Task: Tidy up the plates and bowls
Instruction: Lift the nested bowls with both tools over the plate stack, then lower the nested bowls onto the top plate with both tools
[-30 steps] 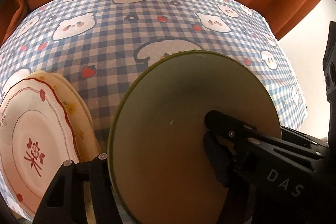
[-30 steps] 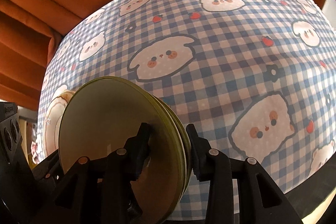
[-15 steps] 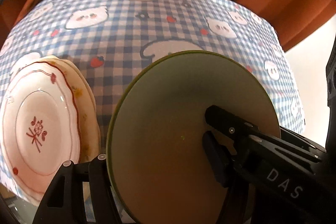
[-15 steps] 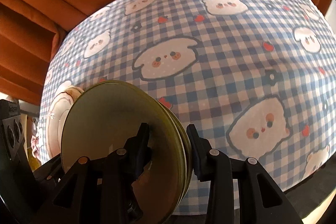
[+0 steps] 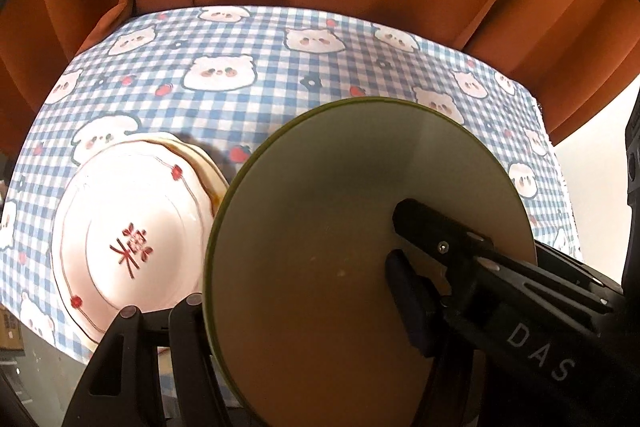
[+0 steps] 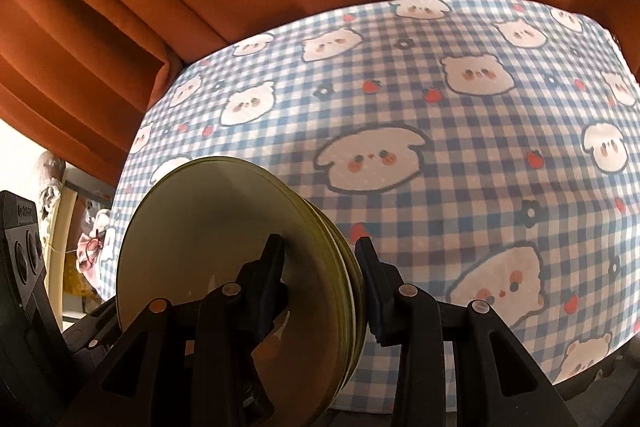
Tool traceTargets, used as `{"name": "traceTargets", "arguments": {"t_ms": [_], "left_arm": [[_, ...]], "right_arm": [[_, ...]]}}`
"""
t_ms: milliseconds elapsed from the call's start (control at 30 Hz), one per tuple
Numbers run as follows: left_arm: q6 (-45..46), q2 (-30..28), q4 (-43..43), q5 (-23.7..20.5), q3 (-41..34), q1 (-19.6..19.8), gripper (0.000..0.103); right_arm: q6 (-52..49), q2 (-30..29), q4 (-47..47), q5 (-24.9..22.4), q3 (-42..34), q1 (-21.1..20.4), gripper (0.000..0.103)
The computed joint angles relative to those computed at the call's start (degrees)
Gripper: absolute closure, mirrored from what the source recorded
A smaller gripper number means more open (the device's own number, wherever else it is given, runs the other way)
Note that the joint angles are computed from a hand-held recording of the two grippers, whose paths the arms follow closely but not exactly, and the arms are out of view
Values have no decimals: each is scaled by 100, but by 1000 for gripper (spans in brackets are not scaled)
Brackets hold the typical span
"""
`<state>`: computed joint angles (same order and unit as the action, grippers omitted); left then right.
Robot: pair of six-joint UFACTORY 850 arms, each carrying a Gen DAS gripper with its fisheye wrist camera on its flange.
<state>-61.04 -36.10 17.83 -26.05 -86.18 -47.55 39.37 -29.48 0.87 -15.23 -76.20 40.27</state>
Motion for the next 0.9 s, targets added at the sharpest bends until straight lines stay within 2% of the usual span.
{"name": "traceTargets", "arguments": {"t_ms": [233, 433, 733, 900], "left_arm": [[592, 459, -133, 346, 596, 258, 38], [1176, 873, -455, 579, 1190, 514, 38], [1883, 1374, -859, 889, 1944, 931, 38], [2372, 1535, -1249, 972, 2247, 1179, 38]], "right_arm": [[2018, -198, -1646, -239, -425, 343, 63], [2758, -607, -2032, -570, -1031, 659, 63], [3106, -1254, -2131, -992, -1998, 1019, 63], [2971, -1656, -1938, -1182, -2574, 1132, 63]]}}
